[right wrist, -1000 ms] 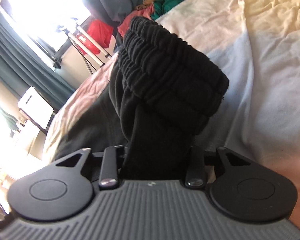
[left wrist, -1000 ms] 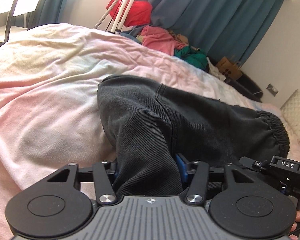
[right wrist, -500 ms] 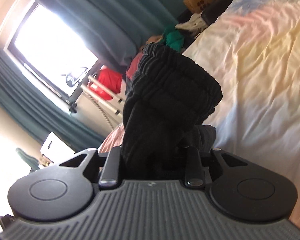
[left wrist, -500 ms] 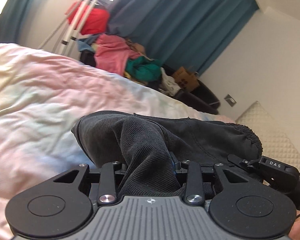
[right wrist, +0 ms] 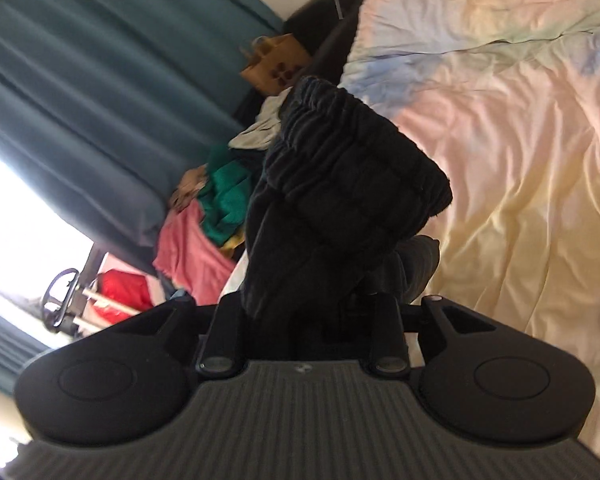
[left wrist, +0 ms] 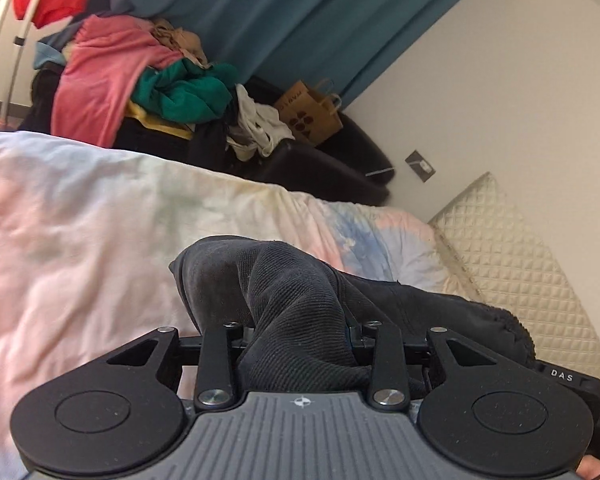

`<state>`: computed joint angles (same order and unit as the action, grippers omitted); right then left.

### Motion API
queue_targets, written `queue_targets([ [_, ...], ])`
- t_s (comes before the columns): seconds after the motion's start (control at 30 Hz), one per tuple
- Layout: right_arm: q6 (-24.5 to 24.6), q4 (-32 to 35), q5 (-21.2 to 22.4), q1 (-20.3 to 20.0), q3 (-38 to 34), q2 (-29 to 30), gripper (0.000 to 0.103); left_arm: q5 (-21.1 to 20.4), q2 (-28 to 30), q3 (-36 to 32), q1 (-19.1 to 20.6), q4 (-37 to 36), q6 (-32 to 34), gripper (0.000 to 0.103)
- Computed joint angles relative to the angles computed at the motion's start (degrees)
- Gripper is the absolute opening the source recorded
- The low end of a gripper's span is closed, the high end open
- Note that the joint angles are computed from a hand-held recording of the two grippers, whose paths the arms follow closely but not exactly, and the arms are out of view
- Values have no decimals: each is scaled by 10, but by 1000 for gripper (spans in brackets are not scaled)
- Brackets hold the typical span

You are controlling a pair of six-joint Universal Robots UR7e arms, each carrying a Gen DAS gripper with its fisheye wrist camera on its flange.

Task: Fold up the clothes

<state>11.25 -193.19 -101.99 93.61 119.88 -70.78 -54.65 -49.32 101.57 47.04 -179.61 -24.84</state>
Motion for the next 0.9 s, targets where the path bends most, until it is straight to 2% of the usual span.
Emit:
queue_targets([
  [0.07,-16,-17,11,-23,-9,22,29,-3,35,-31,18,15,15,36],
  [0.13,-26,-27,35,-52,0,31,29,-11,52,-25,32,0,21,36],
  [0.23,-31,-45,68,-91,35,32,29,-26,46,37,42,-47,45,37],
  [0.37,-27,-82,108,-141,119,15,31,-28,33,127,47,-90,65,40],
  [0.5,-66,-175,127,-176,177,42,40,-17,33,178,40,-157,101,44],
  [0.6,-80,-196,133,-185,185,47,47,17,17,182,20,-124,93,48],
  [0.73,-43,-123,99,-167,206,-29,48,78,-27,202,-30,-70,60,51],
  [0.83,-88,-55,15,-119,210,-89,48,107,-70,227,-77,-37,37,59],
  [0.9,-125,-47,-26,-88,216,-119,48,134,-94,236,-115,-4,17,67],
])
